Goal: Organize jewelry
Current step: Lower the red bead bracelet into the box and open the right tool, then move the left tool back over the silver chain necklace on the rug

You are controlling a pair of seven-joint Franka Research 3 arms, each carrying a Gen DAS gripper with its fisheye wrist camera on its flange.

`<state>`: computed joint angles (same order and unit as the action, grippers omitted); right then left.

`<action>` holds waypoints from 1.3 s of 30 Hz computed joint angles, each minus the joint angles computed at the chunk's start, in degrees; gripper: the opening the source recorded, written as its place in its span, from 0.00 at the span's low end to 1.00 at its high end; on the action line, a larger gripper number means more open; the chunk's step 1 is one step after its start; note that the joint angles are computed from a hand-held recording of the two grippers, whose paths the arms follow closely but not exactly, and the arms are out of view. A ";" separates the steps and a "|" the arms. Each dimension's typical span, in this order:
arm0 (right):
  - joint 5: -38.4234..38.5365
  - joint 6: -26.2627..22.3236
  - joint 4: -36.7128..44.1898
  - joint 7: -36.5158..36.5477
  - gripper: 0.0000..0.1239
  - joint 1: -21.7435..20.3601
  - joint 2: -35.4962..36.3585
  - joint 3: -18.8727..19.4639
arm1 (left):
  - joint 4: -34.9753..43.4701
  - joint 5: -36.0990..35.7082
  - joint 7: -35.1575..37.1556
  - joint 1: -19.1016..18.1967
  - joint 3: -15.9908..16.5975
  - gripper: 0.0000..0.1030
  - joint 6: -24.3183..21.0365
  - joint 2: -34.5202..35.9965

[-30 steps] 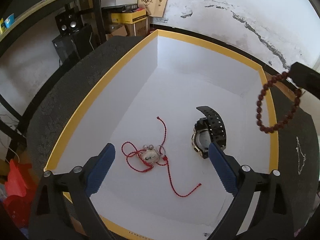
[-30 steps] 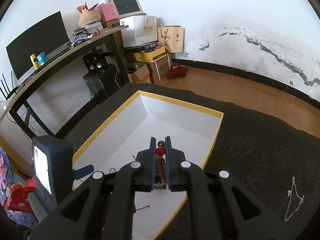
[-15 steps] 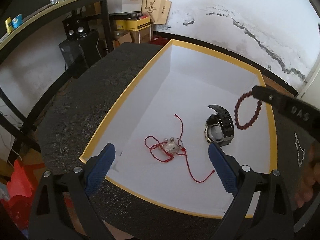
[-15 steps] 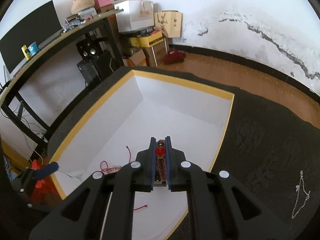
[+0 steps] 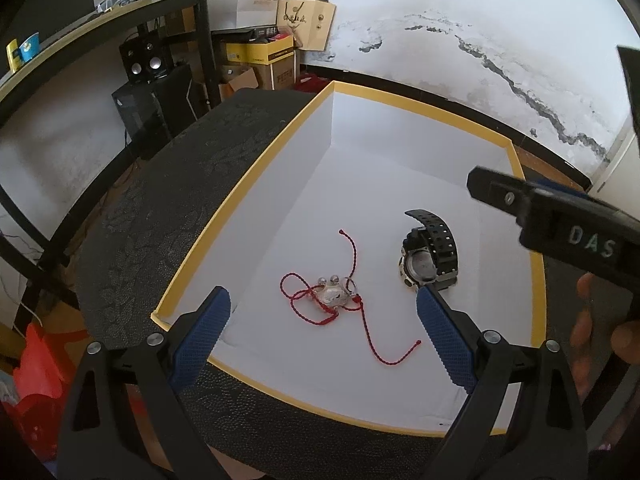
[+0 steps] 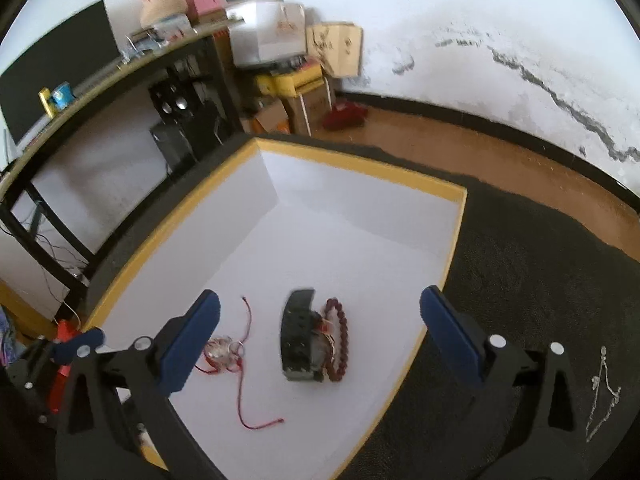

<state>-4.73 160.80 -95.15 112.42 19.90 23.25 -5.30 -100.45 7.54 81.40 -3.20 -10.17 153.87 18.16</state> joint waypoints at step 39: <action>-38.84 4.83 -51.05 30.66 0.78 -24.82 -41.03 -8.27 | 16.89 8.70 -2.59 -20.12 -4.97 0.89 -2.11 15.48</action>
